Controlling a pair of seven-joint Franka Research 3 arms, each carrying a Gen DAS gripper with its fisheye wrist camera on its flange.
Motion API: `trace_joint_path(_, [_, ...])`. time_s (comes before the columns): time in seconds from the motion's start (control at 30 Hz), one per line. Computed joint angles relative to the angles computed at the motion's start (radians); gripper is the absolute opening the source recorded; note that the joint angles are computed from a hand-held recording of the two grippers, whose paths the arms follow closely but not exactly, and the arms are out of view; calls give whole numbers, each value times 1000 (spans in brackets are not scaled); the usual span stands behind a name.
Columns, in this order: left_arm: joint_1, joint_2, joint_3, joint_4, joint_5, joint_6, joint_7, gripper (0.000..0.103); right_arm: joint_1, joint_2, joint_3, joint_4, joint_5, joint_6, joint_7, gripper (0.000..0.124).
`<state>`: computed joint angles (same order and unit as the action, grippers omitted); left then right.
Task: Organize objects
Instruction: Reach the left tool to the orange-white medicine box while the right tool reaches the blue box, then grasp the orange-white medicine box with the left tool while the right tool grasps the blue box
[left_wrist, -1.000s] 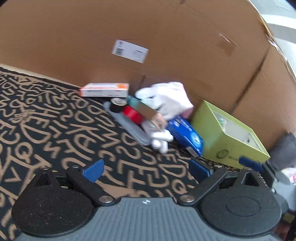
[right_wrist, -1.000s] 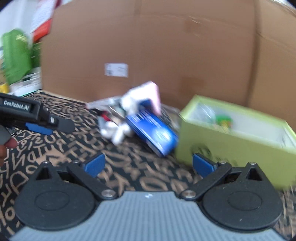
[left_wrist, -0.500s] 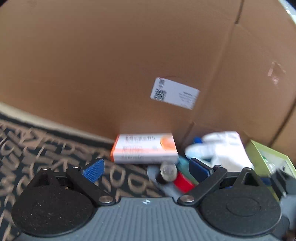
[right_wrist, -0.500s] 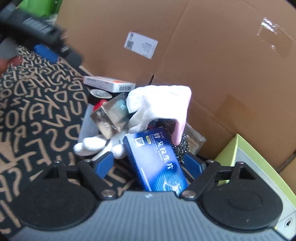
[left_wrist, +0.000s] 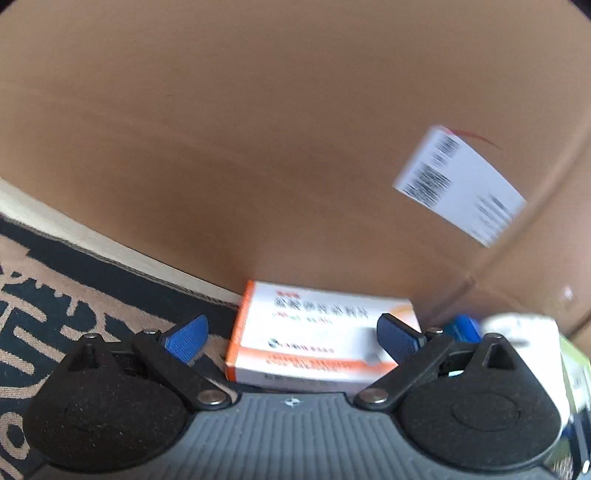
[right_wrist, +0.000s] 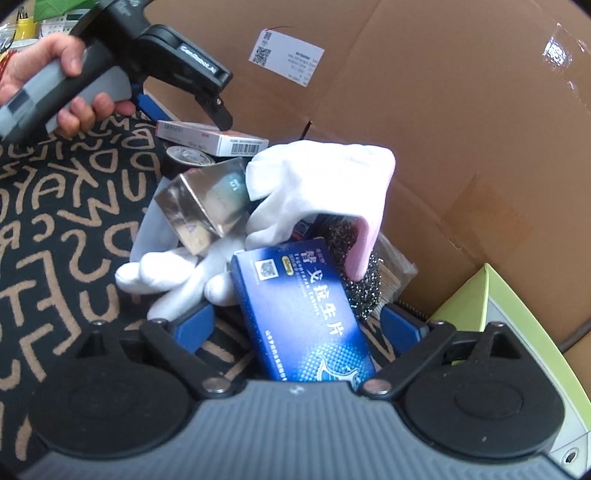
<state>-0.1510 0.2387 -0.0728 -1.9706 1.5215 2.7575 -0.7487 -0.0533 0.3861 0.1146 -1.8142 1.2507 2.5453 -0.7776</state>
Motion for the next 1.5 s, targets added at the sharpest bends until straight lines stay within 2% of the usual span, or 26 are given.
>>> trace_joint_path(0.07, [1,-14,-3,-14,44,49,-19,95,2,-17,-7,-16,-25,-3,9,85])
trace_joint_path(0.1, [-3,-21,-12,-23,29,47,13,95,-2,-30,-9,-30,-27,-4,-8,79])
trace_joint_path(0.17, [-26,-33,-30,-41,0,-11,81,95,-9,-58,-12,-68,-16,-7,-61,74])
trace_joint_path(0.3, [-41,-57,-48,-70,-6,11,146,94,-18,-112,-39,-133,-25,-66,-111,70])
trace_joint_path(0.33, [-40,-66,-49,-79,0,33,134,94,-18,-123,-51,-141,-53,-98,-99,61])
trace_joint_path(0.37, [-39,-81,-50,-91,11,48,119,94,-16,-129,-70,-138,-124,-150,-46,61])
trace_joint_path(0.4, [-40,-96,-52,-102,19,42,115,94,-18,-137,-77,-143,-139,-173,-34,61])
trace_joint_path(0.47, [-42,-123,-59,-113,22,-17,141,94,-25,-155,-68,-169,-44,-151,-144,68])
trace_joint_path(0.5, [-42,-131,-63,-113,13,-44,168,94,-27,-160,-64,-176,21,-141,-214,77])
trace_joint_path(0.53, [-36,-134,-64,-108,7,-50,190,94,-21,-160,-64,-174,60,-131,-243,80])
trace_joint_path(0.63, [7,-101,-49,-60,-42,58,317,95,5,-139,-75,-130,36,-133,-145,85])
trace_joint_path(0.7, [15,-63,-47,-18,-139,64,477,95,21,-115,-70,-95,14,-116,-105,86])
trace_joint_path(0.77, [8,-28,-41,9,-188,76,603,95,32,-88,-58,-70,9,-76,-121,87])
trace_joint_path(0.83, [3,10,-38,41,-271,76,749,96,48,-57,-47,-45,-6,-9,-121,87])
trace_joint_path(0.9, [-39,23,-9,64,-210,22,756,101,58,-19,-41,-5,-58,32,-71,88])
trace_joint_path(1.0, [-36,22,8,53,-202,59,758,103,54,15,-49,58,-189,-21,125,87])
trace_joint_path(1.03, [-33,20,9,43,-223,66,746,103,45,18,-42,67,-210,-33,142,85])
trace_joint_path(1.07, [-30,16,10,30,-245,72,736,101,40,12,-33,56,-221,-19,144,83])
trace_joint_path(1.13, [-48,5,18,12,-186,52,713,91,33,-9,-19,28,-224,11,149,68])
trace_joint_path(1.17, [-57,0,10,3,-186,12,746,80,25,-21,-13,15,-217,15,140,64])
trace_joint_path(1.2, [-67,-6,3,-7,-179,-32,763,71,17,-35,-9,-1,-208,16,126,54])
trace_joint_path(1.23, [-70,-15,-1,-21,-168,-43,750,69,13,-52,-8,-22,-200,24,107,44])
trace_joint_path(1.27, [-71,-28,-4,-36,-147,-41,708,61,10,-72,-9,-46,-192,35,84,41])
trace_joint_path(1.37, [-61,-68,-28,-80,-178,-29,684,23,-9,-126,-11,-116,-115,33,-49,24])
trace_joint_path(1.43, [-65,-90,-46,-102,-208,-56,691,19,-24,-158,-5,-167,28,36,-273,21])
trace_joint_path(1.5, [-75,-109,-63,-119,-205,-92,690,19,-17,-178,-19,-200,115,34,-401,20])
